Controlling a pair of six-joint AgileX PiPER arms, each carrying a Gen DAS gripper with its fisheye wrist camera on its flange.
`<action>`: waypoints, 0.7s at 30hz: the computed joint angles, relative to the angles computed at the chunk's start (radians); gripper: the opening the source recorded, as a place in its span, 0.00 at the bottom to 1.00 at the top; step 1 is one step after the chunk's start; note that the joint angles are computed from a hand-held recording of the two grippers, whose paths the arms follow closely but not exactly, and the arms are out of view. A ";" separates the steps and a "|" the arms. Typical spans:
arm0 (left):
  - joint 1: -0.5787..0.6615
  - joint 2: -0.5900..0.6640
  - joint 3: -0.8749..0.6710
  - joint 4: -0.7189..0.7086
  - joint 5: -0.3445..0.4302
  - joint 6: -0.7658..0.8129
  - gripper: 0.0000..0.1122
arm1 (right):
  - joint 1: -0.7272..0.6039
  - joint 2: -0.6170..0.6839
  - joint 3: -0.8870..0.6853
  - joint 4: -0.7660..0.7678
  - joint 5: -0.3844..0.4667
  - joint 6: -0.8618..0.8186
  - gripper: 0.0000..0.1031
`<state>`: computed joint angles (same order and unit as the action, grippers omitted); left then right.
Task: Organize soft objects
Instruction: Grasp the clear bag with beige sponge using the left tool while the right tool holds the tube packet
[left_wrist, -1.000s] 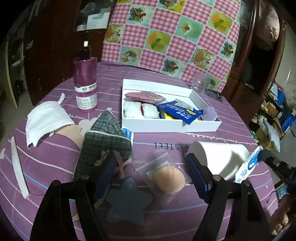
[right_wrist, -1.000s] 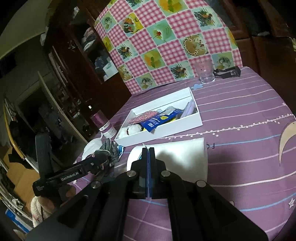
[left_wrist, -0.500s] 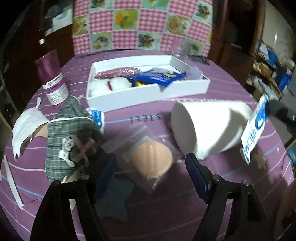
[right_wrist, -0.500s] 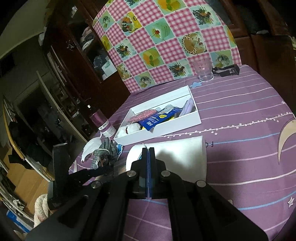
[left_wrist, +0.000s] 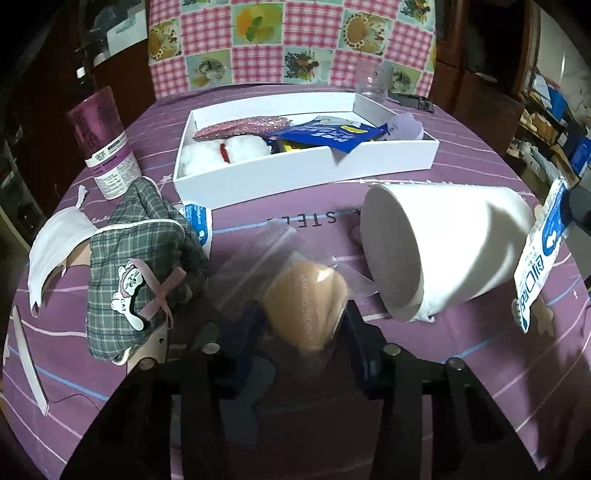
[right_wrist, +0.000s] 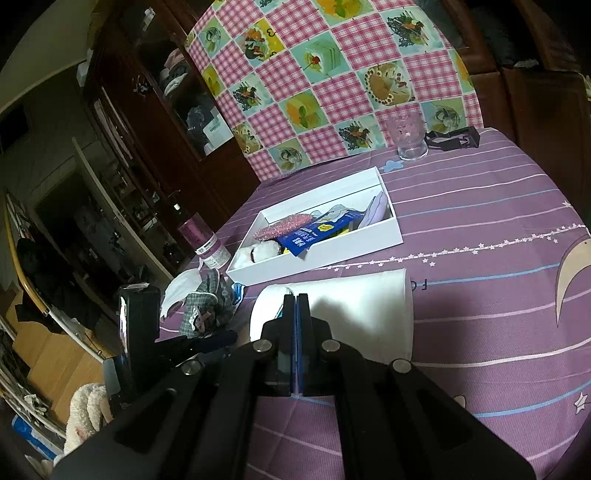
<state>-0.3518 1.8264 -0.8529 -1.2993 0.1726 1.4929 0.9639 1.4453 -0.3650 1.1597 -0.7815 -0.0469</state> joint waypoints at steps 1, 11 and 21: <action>0.007 -0.002 0.000 -0.007 0.008 0.003 0.33 | 0.003 0.001 -0.001 0.006 -0.002 -0.003 0.01; 0.056 -0.018 -0.007 -0.032 0.098 0.012 0.06 | 0.009 0.001 -0.006 0.021 0.001 -0.041 0.01; 0.092 -0.053 0.021 -0.206 0.129 0.167 0.05 | 0.014 0.009 -0.016 0.032 -0.001 -0.060 0.01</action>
<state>-0.2599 1.7738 -0.8321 -1.5049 0.3015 1.6597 0.9781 1.4542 -0.3810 1.1912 -0.7827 -0.1065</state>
